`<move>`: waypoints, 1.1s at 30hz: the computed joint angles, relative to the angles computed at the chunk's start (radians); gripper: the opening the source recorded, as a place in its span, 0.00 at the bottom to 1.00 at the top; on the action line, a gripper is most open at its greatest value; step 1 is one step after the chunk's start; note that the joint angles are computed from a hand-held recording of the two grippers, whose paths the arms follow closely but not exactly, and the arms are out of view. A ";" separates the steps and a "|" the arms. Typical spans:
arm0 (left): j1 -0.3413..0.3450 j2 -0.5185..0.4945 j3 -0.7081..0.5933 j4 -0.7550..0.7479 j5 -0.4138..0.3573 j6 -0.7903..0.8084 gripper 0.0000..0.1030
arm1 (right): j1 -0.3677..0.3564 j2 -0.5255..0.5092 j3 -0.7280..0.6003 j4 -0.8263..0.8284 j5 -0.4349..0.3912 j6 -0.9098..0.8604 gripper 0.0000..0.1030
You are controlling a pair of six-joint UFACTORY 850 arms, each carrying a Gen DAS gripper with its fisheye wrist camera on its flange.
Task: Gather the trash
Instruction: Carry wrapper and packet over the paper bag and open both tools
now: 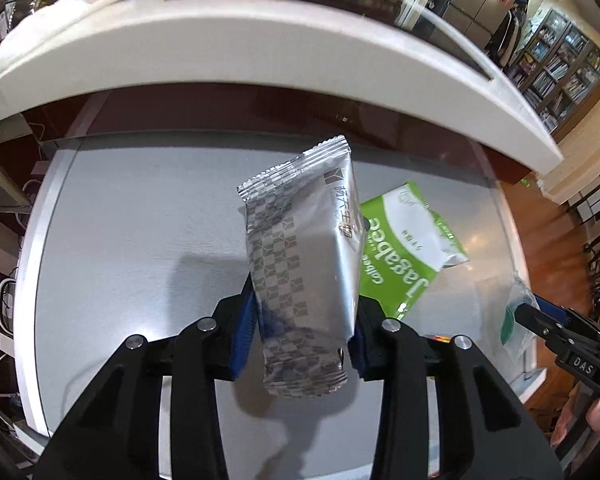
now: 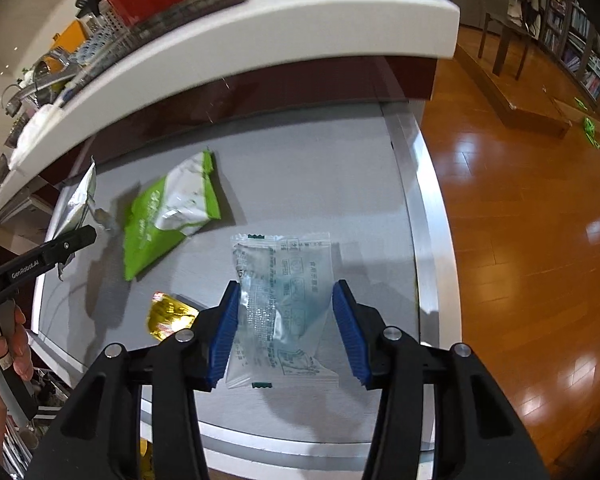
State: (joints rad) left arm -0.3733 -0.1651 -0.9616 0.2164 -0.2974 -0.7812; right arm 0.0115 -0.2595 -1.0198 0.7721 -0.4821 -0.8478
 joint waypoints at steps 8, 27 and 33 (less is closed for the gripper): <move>0.005 0.143 0.092 0.082 0.016 -0.095 0.38 | -0.007 0.064 0.012 0.084 -0.026 -0.097 0.45; -0.152 0.315 0.165 0.514 -0.057 -0.568 0.38 | -0.002 0.262 0.106 0.227 -0.106 -0.272 0.45; -0.216 0.373 0.199 0.546 -0.105 -0.603 0.38 | -0.008 0.339 0.154 0.242 -0.137 -0.296 0.45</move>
State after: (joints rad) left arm -0.5898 0.2075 -0.7627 0.7627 -0.4019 -1.3840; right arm 0.0039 0.0793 -0.8656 1.0139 -0.6191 -1.1442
